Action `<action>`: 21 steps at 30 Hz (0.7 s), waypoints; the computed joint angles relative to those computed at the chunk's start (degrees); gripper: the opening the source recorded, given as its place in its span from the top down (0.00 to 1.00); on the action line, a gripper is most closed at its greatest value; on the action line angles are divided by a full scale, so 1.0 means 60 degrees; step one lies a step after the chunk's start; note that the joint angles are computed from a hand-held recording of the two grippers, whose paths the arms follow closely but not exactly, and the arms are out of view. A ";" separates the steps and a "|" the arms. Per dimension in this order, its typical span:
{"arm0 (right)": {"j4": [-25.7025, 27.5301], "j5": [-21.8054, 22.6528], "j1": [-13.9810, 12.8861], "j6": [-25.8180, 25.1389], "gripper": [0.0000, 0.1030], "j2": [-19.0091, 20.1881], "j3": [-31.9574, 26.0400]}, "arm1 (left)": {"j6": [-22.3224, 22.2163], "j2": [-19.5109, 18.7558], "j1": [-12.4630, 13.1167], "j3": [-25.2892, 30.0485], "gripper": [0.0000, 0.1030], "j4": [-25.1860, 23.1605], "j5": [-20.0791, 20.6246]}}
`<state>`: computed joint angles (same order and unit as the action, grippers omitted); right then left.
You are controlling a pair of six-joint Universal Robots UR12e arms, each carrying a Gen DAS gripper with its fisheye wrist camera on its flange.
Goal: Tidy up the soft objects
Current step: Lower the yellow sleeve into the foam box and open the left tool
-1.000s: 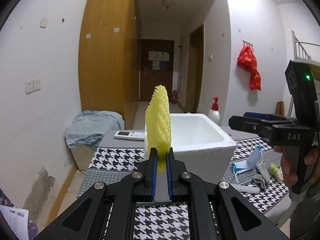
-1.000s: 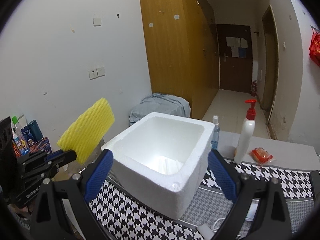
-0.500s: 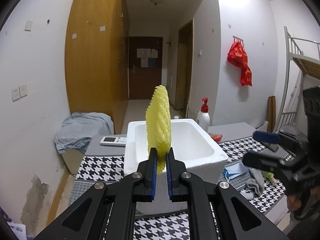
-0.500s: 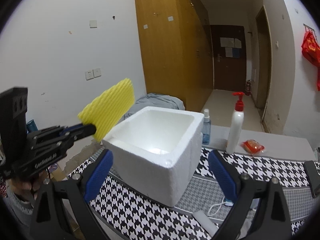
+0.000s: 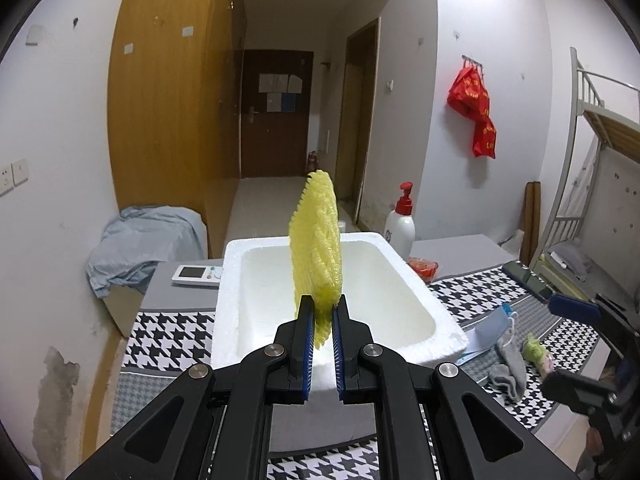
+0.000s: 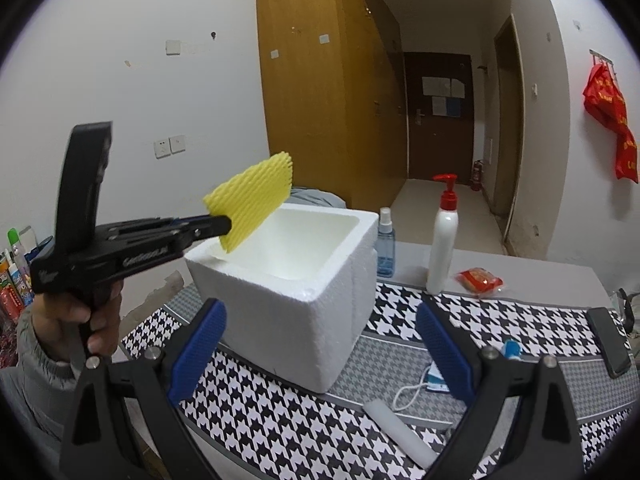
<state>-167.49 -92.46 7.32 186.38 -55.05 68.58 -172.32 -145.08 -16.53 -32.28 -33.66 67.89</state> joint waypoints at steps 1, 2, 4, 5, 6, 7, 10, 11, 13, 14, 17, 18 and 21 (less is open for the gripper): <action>-0.0006 -0.0047 0.0002 0.0027 0.05 -0.0008 0.0021 | -0.0006 -0.0084 -0.0006 0.0175 0.91 -0.0134 -0.0008; -0.0011 -0.0081 -0.0002 0.0072 0.05 -0.0027 0.0063 | -0.0016 -0.0180 -0.0017 0.0368 0.91 -0.0281 0.0002; 0.0021 -0.0130 -0.0017 0.0131 0.05 -0.0067 0.0134 | 0.0004 -0.0267 -0.0049 0.0513 0.91 -0.0424 0.0061; 0.0045 -0.0178 -0.0013 0.0139 0.05 -0.0073 0.0137 | 0.0004 -0.0326 -0.0062 0.0634 0.91 -0.0527 0.0074; 0.0043 -0.0234 -0.0018 0.0151 0.05 -0.0095 0.0181 | -0.0004 -0.0371 -0.0075 0.0722 0.91 -0.0610 0.0094; 0.0040 -0.0274 -0.0023 0.0182 0.05 -0.0116 0.0215 | 0.0008 -0.0459 -0.0073 0.0911 0.91 -0.0745 0.0101; 0.0010 -0.0329 -0.0036 0.0248 0.05 -0.0182 0.0328 | 0.0068 -0.0568 -0.0102 0.1133 0.91 -0.0893 0.0192; 0.0004 -0.0368 -0.0035 0.0250 0.05 -0.0201 0.0362 | 0.0089 -0.0640 -0.0111 0.1291 0.91 -0.1035 0.0192; -0.0039 -0.0426 -0.0038 0.0281 0.05 -0.0245 0.0448 | 0.0170 -0.0695 -0.0123 0.1412 0.90 -0.1192 0.0154; -0.0056 -0.0440 -0.0042 0.0307 0.05 -0.0268 0.0488 | 0.0188 -0.0767 -0.0149 0.1558 0.86 -0.1265 0.0208; -0.0091 -0.0550 -0.0040 0.0348 0.05 -0.0337 0.0586 | 0.0156 -0.0761 -0.0205 0.1519 0.36 -0.1074 0.0575; -0.0119 -0.0587 -0.0040 0.0354 0.05 -0.0363 0.0627 | 0.0061 -0.0692 -0.0209 0.1337 0.24 -0.0782 0.0632; -0.0245 -0.0633 -0.0058 0.0386 0.05 -0.0438 0.0761 | -0.0295 -0.0469 -0.0182 0.0786 0.08 0.0121 0.0667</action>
